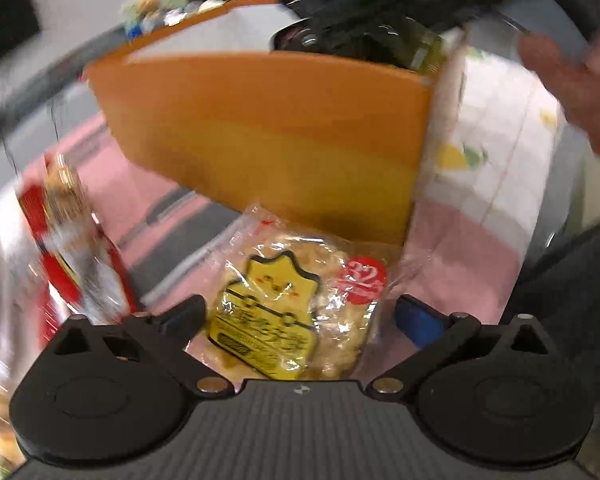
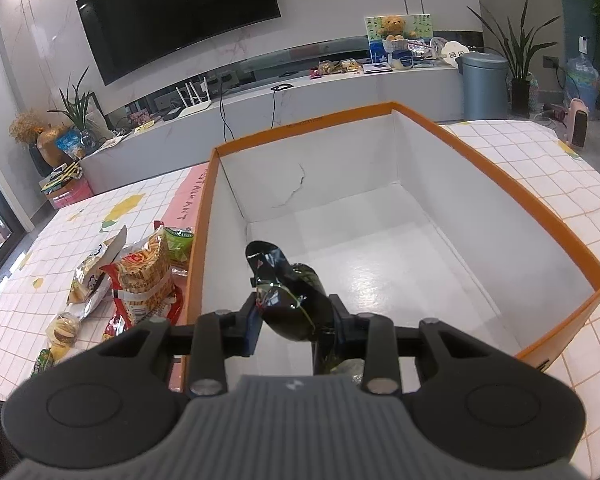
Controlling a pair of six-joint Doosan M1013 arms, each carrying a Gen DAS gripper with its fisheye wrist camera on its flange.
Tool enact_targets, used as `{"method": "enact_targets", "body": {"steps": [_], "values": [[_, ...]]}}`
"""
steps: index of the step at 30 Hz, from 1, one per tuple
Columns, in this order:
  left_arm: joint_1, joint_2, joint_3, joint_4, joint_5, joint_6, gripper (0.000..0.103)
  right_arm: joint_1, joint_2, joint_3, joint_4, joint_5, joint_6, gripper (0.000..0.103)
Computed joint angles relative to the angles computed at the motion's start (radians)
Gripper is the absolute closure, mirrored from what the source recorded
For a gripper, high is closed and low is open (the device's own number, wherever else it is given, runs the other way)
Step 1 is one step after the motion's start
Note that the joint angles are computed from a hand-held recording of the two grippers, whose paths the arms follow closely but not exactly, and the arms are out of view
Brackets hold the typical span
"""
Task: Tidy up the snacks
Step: 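Carry the seaweed pack into the box with right gripper while left grasps yellow bread bag, then release the seaweed pack in the box with the right gripper while the left lifts the bread bag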
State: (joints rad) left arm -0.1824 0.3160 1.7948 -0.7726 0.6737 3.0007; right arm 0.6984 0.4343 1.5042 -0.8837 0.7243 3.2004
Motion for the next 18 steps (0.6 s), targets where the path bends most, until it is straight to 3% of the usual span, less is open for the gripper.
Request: {"method": "enact_targets", "body": {"steps": [3, 5, 7, 11, 18], "values": [[0.006, 0.002, 0.003, -0.037, 0.006, -0.029, 0.000, 0.001, 0.003, -0.003, 0.003, 0.003, -0.014, 0.070], [0.011, -0.010, 0.023, -0.085, -0.036, -0.010, 0.016, 0.001, 0.003, -0.003, 0.002, 0.003, -0.019, 0.070], [0.020, -0.015, 0.031, -0.111, -0.057, -0.001, 0.024, 0.002, 0.005, -0.005, 0.005, 0.001, -0.029, 0.070], [0.049, -0.026, 0.045, -0.147, -0.081, -0.062, 0.027, 0.007, 0.012, -0.013, 0.004, 0.004, -0.047, 0.070], [0.115, -0.034, 0.039, -0.192, -0.017, -0.168, 0.032, 0.004, 0.008, -0.009, 0.013, -0.019, -0.046, 0.070]]}}
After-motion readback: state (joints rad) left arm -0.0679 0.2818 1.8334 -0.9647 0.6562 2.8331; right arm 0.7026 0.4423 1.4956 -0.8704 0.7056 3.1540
